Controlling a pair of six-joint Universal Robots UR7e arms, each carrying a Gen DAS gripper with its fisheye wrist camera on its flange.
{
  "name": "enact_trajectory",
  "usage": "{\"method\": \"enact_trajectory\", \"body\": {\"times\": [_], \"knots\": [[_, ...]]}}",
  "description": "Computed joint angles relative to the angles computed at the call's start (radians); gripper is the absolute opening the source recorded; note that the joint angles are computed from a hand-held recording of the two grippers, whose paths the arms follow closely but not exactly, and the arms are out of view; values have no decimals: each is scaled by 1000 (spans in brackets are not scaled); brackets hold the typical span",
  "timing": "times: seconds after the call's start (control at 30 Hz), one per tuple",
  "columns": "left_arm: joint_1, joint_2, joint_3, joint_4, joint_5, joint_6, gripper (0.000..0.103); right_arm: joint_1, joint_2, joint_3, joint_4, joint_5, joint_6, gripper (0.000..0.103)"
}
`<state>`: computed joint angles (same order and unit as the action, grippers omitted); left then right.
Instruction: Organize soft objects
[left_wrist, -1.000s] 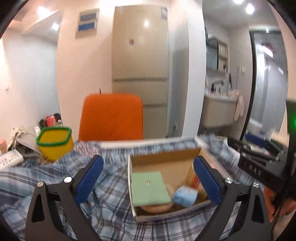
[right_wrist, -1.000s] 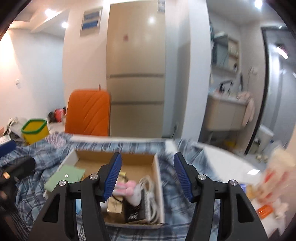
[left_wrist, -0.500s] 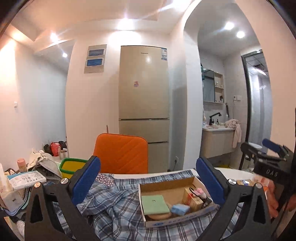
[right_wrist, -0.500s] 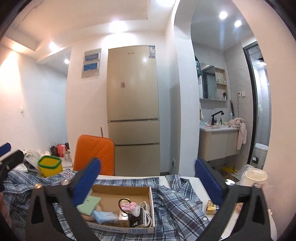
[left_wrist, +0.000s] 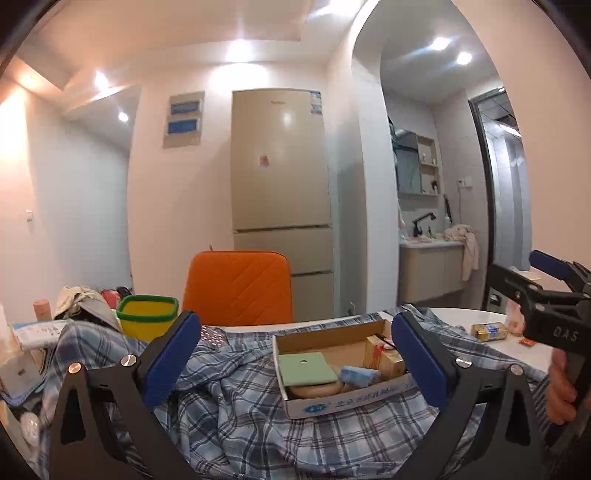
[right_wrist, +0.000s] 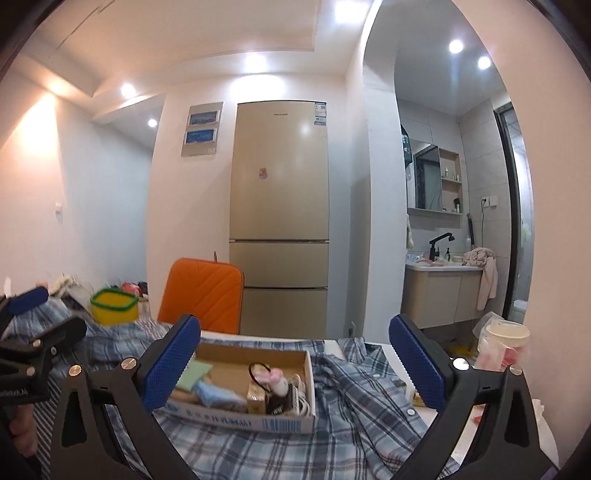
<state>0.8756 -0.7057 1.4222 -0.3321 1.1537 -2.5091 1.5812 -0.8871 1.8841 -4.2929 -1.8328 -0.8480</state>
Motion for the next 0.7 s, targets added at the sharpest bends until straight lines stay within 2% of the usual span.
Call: {"method": "enact_trajectory", "body": {"times": [0.1,0.27,0.43,0.7], "knots": [[5,17,-19,33,-5,-4,103,-11,16,9,7,-2,1,103],[7,24,-29,49,-1,-9,103,-1,40,-7,33,-20,-52,103],[13,35,-56,95,1,-34,103,-3,41,-9,22,-22,-36,103],[13,24,-30,57,5,-26,103,-4,31,-8,20,-25,-33,103]]}}
